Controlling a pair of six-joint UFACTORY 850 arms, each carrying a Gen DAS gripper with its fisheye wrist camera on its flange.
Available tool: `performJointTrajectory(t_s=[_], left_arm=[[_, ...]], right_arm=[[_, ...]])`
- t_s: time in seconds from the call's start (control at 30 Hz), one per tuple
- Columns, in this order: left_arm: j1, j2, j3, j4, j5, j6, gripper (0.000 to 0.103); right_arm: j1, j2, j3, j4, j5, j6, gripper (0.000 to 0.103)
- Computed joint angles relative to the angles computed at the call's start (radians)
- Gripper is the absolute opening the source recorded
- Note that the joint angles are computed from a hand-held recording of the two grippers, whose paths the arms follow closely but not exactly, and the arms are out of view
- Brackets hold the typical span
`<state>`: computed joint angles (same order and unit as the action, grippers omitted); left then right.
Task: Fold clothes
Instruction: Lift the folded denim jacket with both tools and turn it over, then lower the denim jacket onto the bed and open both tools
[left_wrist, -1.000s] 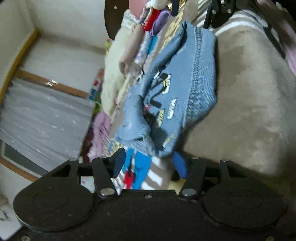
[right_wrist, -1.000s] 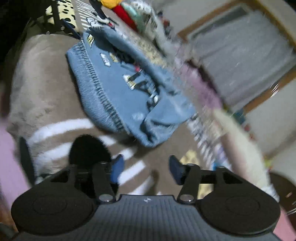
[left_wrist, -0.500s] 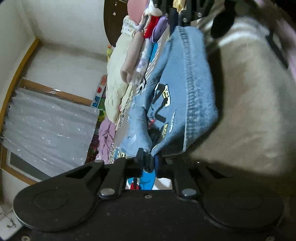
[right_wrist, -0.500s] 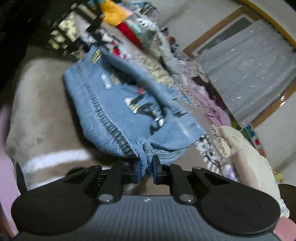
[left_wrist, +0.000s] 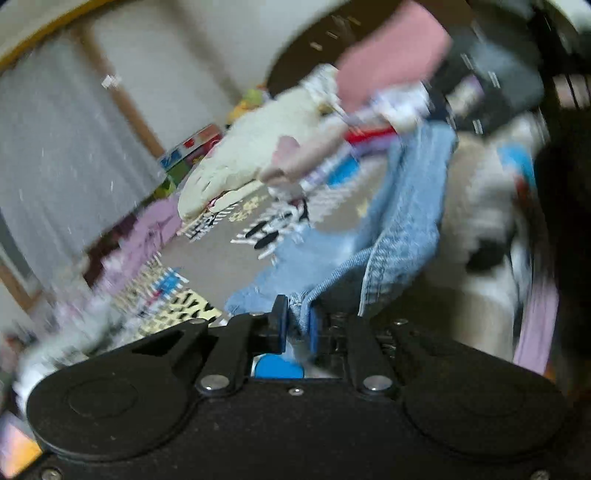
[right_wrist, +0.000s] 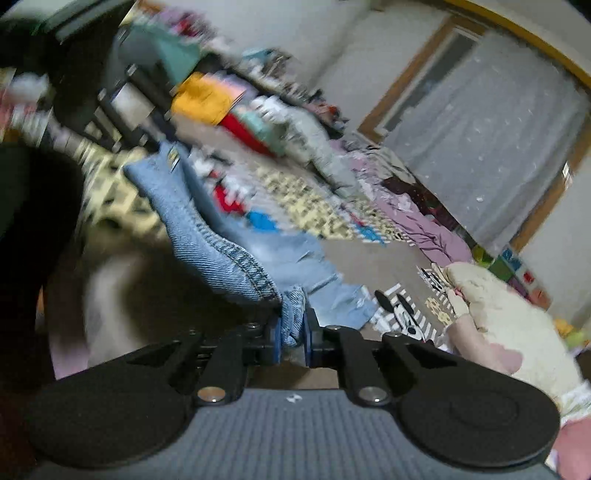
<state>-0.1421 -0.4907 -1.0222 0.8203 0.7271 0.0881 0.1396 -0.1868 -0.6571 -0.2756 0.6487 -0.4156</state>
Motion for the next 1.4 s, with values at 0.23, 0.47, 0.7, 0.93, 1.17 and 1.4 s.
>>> performJointTrajectory(t_s=[0.23, 0.47, 0.7, 0.93, 1.17, 1.4], left_arm=[[0.031, -0.206, -0.352, 0.258, -0.013, -0.696, 0.01], [0.037, -0.414, -0.652, 0.399, -0.005, -1.114, 0.01], [0.044, -0.576, -0.863, 0.514, -0.002, -1.344, 0.01], [0.011, -0.666, -0.998, 0.562, -0.164, -1.421, 0.03], [-0.005, -0.598, -0.884, 0.268, -0.186, -1.06, 0.046], [-0.006, -0.583, -0.845, 0.65, -0.028, -1.027, 0.06]], right_arm=[[-0.153, -0.183, -0.291, -0.457, -0.002, 0.733, 0.013], [-0.226, -0.428, -0.564, -0.638, 0.07, 1.169, 0.013], [-0.261, -0.64, -0.75, -0.652, 0.176, 1.423, 0.013], [-0.264, -0.77, -0.907, -0.686, 0.156, 1.583, 0.013], [-0.245, -0.753, -0.873, -0.553, 0.045, 1.423, 0.033], [-0.212, -0.675, -0.765, -0.629, 0.123, 1.12, 0.058]])
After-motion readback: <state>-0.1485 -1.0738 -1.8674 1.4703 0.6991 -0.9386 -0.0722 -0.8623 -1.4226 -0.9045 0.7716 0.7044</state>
